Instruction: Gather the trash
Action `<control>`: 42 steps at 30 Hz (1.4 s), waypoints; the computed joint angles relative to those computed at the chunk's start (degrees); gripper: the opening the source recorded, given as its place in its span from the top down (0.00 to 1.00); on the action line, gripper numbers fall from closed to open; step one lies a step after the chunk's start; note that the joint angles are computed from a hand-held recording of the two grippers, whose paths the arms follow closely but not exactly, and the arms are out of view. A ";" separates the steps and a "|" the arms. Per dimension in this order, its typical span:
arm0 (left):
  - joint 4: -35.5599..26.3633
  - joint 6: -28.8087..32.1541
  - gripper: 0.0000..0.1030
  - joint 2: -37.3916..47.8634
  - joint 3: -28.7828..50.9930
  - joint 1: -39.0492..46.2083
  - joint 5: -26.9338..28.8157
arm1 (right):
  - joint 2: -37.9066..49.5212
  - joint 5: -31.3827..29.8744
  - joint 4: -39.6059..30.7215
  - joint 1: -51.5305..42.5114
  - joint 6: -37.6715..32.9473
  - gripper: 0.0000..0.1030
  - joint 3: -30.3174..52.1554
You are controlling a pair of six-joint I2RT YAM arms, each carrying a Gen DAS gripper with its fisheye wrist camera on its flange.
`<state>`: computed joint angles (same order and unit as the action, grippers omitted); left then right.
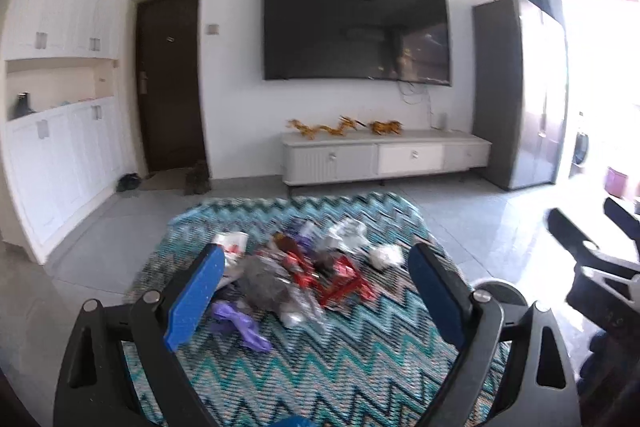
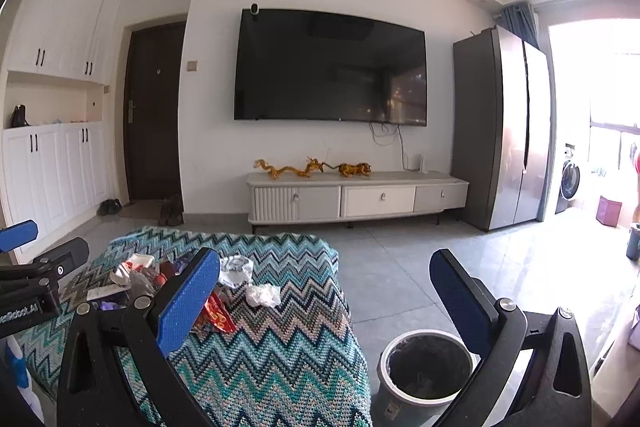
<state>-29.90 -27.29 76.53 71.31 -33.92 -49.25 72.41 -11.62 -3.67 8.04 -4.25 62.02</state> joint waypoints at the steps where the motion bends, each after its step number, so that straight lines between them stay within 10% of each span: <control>1: 1.08 0.62 0.10 0.15 -0.49 0.42 2.00 | 0.87 0.20 -0.26 0.13 -0.11 0.00 0.35; 21: 6.02 4.82 0.10 -0.68 -11.82 25.53 28.99 | 22.87 -5.36 -11.97 4.16 -2.21 0.01 14.91; 28: 7.92 7.67 0.10 1.28 -15.01 36.77 38.91 | 36.10 -11.66 -21.57 8.09 -3.36 0.27 27.06; 35: 10.45 9.63 0.11 9.83 -12.29 39.99 43.65 | 45.41 -13.54 -25.33 12.77 -5.30 0.31 37.05; 42: 10.20 8.84 0.42 17.38 -8.86 42.49 47.99 | 53.39 -14.31 -29.53 15.34 -7.03 0.46 47.46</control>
